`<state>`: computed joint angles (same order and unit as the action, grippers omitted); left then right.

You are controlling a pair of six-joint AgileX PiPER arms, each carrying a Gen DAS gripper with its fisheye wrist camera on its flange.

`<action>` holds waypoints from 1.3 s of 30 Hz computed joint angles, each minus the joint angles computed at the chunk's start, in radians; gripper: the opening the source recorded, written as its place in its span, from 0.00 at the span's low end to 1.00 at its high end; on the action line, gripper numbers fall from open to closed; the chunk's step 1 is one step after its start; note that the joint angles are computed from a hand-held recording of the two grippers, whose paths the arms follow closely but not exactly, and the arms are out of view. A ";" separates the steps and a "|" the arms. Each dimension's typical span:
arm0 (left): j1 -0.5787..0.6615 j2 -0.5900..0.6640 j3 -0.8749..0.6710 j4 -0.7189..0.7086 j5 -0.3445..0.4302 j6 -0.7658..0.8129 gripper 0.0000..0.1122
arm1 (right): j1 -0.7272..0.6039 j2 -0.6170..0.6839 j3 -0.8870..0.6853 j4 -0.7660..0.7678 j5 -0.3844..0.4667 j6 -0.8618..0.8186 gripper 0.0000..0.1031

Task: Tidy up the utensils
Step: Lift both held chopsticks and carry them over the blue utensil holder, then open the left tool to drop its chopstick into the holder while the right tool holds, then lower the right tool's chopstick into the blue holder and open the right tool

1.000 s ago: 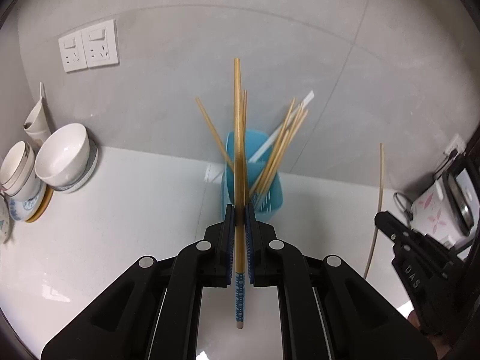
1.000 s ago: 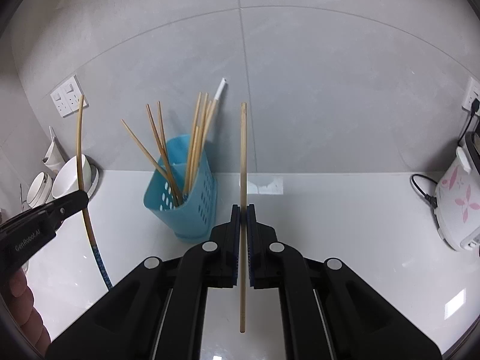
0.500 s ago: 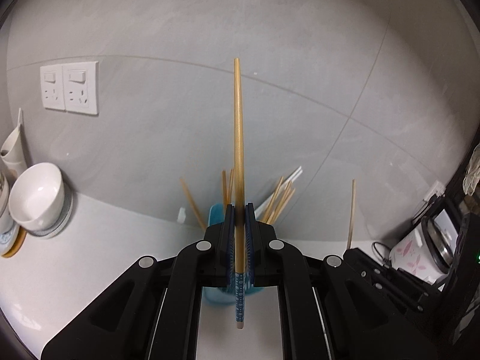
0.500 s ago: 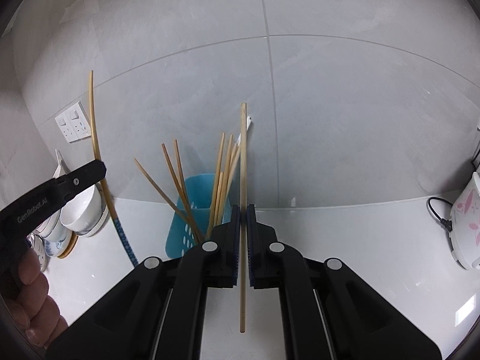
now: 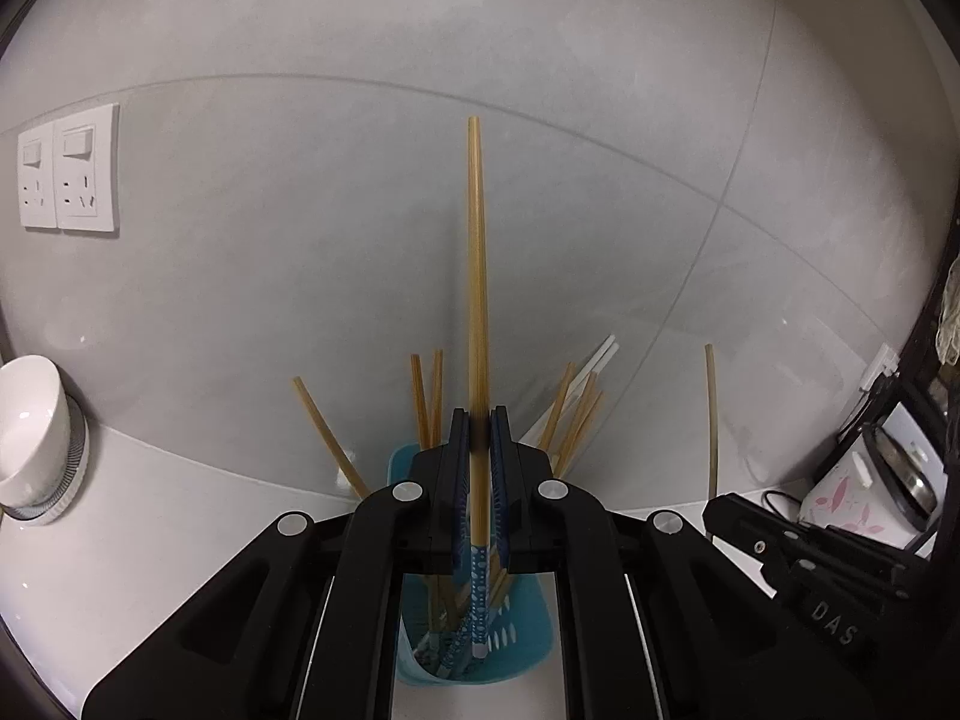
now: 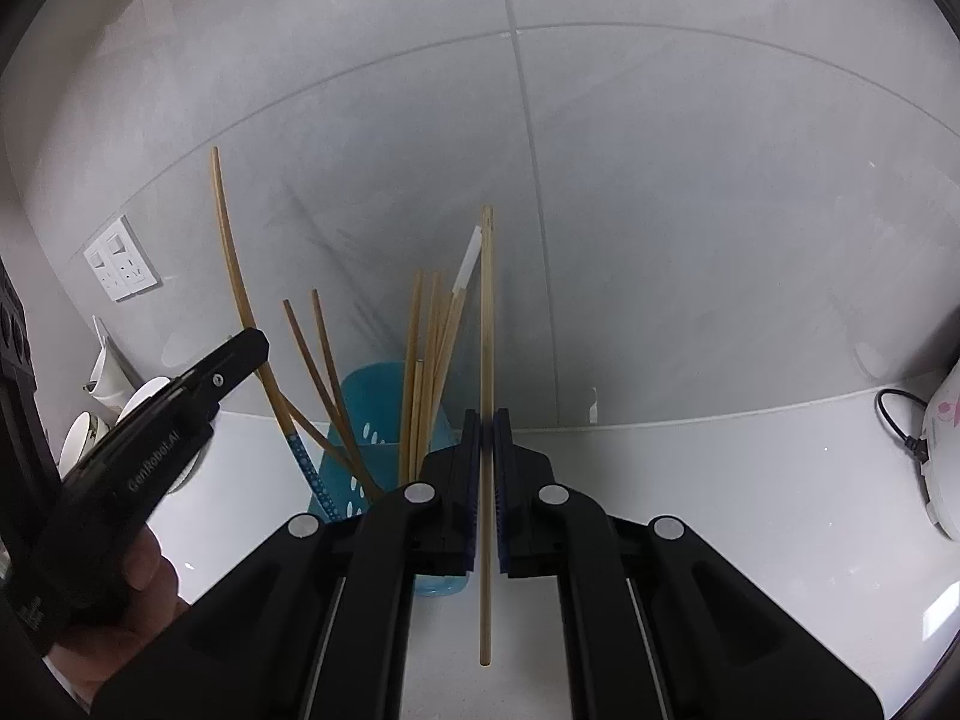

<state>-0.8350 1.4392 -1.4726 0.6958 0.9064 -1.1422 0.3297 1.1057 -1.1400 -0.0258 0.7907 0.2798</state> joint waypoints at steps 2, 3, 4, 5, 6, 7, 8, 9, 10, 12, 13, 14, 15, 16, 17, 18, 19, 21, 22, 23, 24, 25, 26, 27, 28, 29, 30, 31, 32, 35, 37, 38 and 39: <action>-0.002 0.009 0.020 0.013 -0.014 -0.011 0.06 | -0.008 0.012 0.002 0.008 -0.005 -0.007 0.03; -0.002 0.015 0.025 0.012 -0.018 -0.011 0.06 | -0.010 0.016 0.004 0.012 -0.008 -0.011 0.03; 0.001 0.017 0.031 0.006 -0.023 -0.008 0.06 | -0.009 0.017 0.006 0.010 -0.011 -0.009 0.03; 0.002 0.020 0.035 0.002 -0.025 -0.006 0.06 | -0.006 0.021 0.008 0.008 -0.014 -0.006 0.03; 0.004 0.023 0.038 -0.002 -0.025 -0.005 0.06 | -0.006 0.023 0.010 0.009 -0.016 -0.007 0.03; 0.007 0.028 0.039 -0.013 -0.026 0.003 0.06 | -0.007 0.025 0.011 0.011 -0.018 -0.009 0.03; 0.009 0.027 0.043 -0.019 -0.028 0.007 0.06 | -0.004 0.027 0.010 0.009 -0.018 -0.007 0.03; 0.012 0.031 0.042 -0.030 -0.027 0.017 0.06 | -0.002 0.030 0.008 0.006 -0.017 -0.003 0.03; 0.011 0.038 0.036 -0.037 -0.023 0.024 0.06 | 0.000 0.032 0.008 0.006 -0.018 -0.002 0.03; 0.010 0.044 0.033 -0.046 -0.014 0.038 0.06 | 0.000 0.038 0.001 0.008 -0.016 -0.004 0.03; 0.009 0.051 0.023 -0.051 0.001 0.048 0.06 | 0.002 0.040 -0.001 0.006 -0.016 -0.003 0.03; 0.013 0.046 0.027 -0.056 0.005 0.055 0.08 | -0.005 0.040 -0.002 0.016 -0.015 -0.015 0.03; 0.014 0.049 0.023 -0.059 0.009 0.057 0.08 | -0.004 0.040 -0.002 0.016 -0.015 -0.014 0.03; 0.013 0.049 0.019 -0.062 0.019 0.063 0.12 | -0.002 0.040 -0.002 0.015 -0.015 -0.013 0.03; 0.011 0.049 0.016 -0.061 0.032 0.066 0.26 | 0.000 0.039 -0.002 0.015 -0.016 -0.016 0.03; 0.016 0.032 0.034 -0.060 0.042 0.066 0.32 | -0.001 0.039 -0.002 0.020 -0.017 -0.023 0.03; 0.017 0.026 0.037 -0.062 0.056 0.062 0.36 | 0.000 0.042 -0.004 0.022 -0.018 -0.025 0.03; 0.022 0.019 0.034 -0.083 0.081 0.078 0.40 | -0.007 0.036 -0.002 0.041 -0.023 -0.040 0.03; 0.024 0.009 0.040 -0.089 0.094 0.080 0.46 | -0.008 0.035 -0.004 0.054 -0.030 -0.051 0.03; 0.025 -0.003 0.046 -0.094 0.109 0.081 0.51 | -0.014 0.032 -0.004 0.079 -0.038 -0.071 0.03; 0.025 -0.008 0.045 -0.097 0.132 0.089 0.53 | -0.024 0.029 -0.005 0.117 -0.049 -0.102 0.03; 0.024 -0.019 0.049 -0.100 0.149 0.096 0.58 | -0.035 0.026 -0.005 0.165 -0.062 -0.142 0.03; 0.029 -0.031 0.063 -0.103 0.150 0.098 0.63 | -0.041 0.023 -0.006 0.194 -0.069 -0.165 0.03; 0.029 -0.046 0.076 -0.102 0.159 0.095 0.65 | -0.045 0.023 -0.007 0.220 -0.081 -0.187 0.03; 0.031 -0.066 0.092 -0.105 0.167 0.099 0.68 | -0.047 0.023 -0.006 0.249 -0.093 -0.210 0.03; 0.033 -0.080 0.105 -0.107 0.169 0.102 0.71 | -0.046 0.026 -0.007 0.274 -0.107 -0.229 0.03; 0.034 -0.093 0.118 -0.102 0.175 0.097 0.74 | -0.043 0.030 -0.008 0.294 -0.120 -0.242 0.03; 0.032 -0.101 0.128 -0.100 0.181 0.090 0.78 | -0.042 0.031 -0.007 0.310 -0.129 -0.255 0.03; 0.040 -0.112 0.139 -0.110 0.179 0.096 0.79 | -0.041 0.033 -0.004 0.336 -0.145 -0.275 0.03; 0.064 -0.132 0.163 -0.125 0.176 0.118 0.84 | -0.012 0.048 -0.001 0.336 -0.189 -0.282 0.03; 0.069 -0.145 0.178 -0.125 0.183 0.122 0.86 | 0.006 0.049 0.019 0.345 -0.234 -0.297 0.03; 0.082 -0.160 0.209 -0.128 0.165 0.123 0.86 | 0.009 0.047 0.028 0.356 -0.250 -0.310 0.03; 0.089 -0.166 0.218 -0.132 0.160 0.129 0.86 | 0.012 0.047 0.041 0.378 -0.272 -0.333 0.03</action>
